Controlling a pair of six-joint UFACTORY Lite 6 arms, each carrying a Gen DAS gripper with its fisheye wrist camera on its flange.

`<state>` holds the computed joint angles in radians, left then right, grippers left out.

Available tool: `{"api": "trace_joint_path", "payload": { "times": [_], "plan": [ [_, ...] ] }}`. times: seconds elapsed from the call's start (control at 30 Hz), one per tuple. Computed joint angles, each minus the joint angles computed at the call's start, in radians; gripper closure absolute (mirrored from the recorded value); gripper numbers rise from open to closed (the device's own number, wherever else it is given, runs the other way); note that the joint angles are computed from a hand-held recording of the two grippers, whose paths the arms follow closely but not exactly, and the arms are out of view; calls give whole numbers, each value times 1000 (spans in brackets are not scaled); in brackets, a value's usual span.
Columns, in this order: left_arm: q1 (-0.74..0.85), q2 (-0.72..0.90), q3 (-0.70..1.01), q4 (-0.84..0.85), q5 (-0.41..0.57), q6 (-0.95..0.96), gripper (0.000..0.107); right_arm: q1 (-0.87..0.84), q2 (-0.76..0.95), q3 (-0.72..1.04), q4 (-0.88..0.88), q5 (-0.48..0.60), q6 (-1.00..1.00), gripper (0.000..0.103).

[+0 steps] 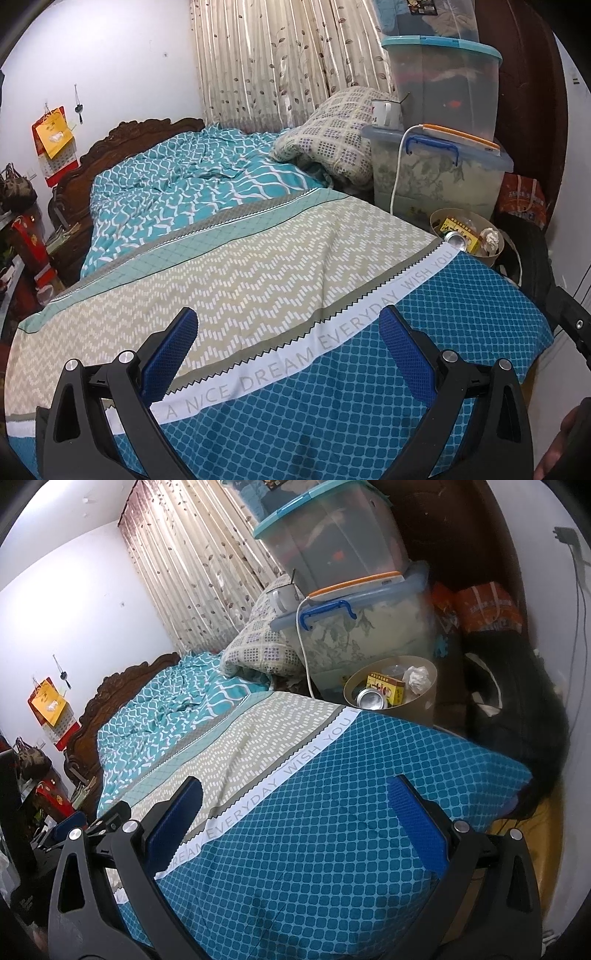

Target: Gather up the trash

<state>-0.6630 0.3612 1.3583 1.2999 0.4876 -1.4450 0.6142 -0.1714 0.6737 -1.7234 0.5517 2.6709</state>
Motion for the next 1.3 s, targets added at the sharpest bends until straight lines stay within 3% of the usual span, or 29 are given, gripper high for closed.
{"api": "trace_joint_path", "payload": {
  "times": [1.3],
  "plan": [
    [-15, -57, -64, 150, 47, -162, 12, -11, 44, 3, -75, -30, 64, 3]
  ]
}}
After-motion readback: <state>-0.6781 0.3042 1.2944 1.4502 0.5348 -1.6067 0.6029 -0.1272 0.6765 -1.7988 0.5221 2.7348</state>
